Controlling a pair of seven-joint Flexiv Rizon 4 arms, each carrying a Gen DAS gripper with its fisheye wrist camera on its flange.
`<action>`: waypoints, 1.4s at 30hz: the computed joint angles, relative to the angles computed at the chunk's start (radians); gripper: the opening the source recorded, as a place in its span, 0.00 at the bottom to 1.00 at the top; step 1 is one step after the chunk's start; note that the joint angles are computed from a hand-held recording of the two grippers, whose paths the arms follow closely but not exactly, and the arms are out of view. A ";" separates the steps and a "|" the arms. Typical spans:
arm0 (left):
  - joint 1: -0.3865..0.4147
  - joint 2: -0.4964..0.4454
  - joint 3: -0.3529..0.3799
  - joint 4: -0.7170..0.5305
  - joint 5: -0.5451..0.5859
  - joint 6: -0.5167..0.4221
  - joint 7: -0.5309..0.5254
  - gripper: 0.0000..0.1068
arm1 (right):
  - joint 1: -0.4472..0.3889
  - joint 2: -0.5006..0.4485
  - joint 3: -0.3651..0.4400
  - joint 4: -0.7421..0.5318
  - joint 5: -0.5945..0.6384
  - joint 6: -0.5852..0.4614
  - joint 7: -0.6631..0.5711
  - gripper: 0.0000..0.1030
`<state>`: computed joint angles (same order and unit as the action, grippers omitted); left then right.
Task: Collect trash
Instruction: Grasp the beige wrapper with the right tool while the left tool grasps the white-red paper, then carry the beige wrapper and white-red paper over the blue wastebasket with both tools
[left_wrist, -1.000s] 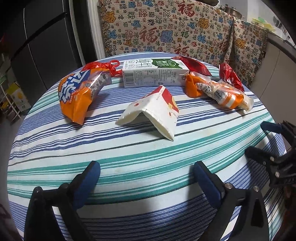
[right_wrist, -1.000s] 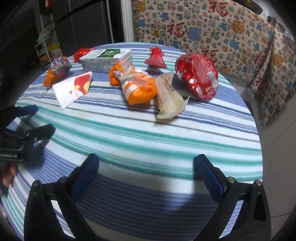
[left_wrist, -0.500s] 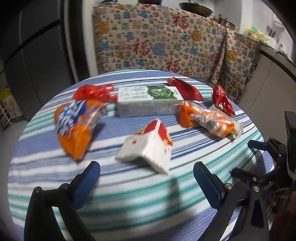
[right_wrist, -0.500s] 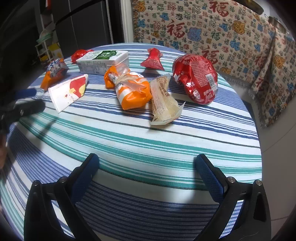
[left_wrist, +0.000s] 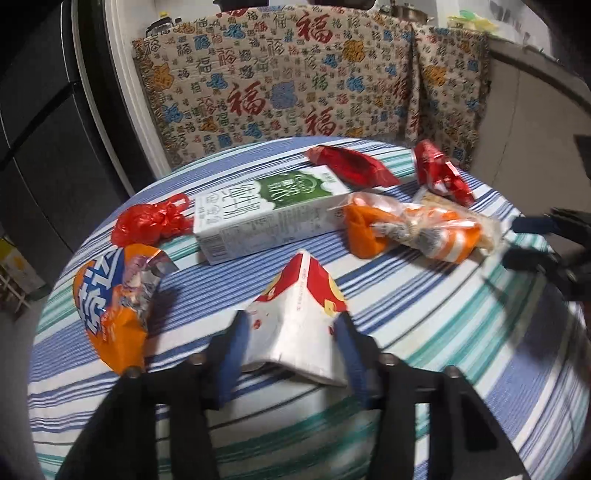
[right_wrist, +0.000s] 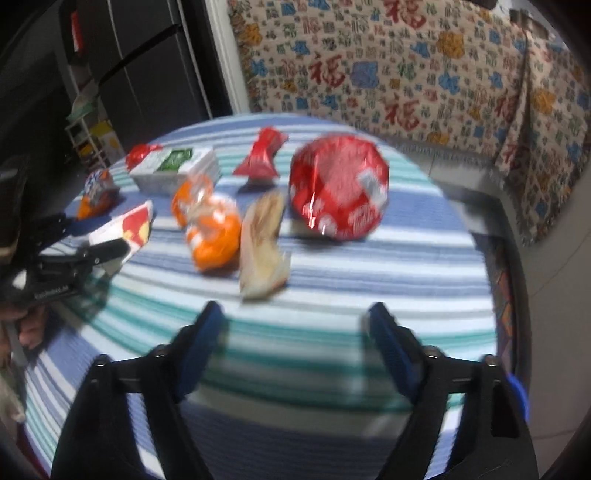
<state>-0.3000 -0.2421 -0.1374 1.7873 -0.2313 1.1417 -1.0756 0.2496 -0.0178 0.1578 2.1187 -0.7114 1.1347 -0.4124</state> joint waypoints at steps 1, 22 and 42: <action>0.003 0.007 -0.004 0.010 -0.015 0.002 0.002 0.36 | -0.002 -0.005 -0.004 -0.003 -0.015 0.013 0.002 0.69; -0.031 0.267 0.030 0.266 0.033 -0.022 -0.157 0.43 | 0.100 0.094 0.101 0.049 0.206 -0.101 -0.110 0.24; -0.023 0.234 0.027 0.235 -0.057 -0.093 -0.043 0.40 | 0.132 0.010 0.077 -0.076 0.247 -0.193 -0.290 0.11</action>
<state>-0.3229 -0.0086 -0.1105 2.0221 -0.2886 1.0489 -1.1181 0.3817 -0.0073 0.2350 2.0431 -0.4639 0.9415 -0.7020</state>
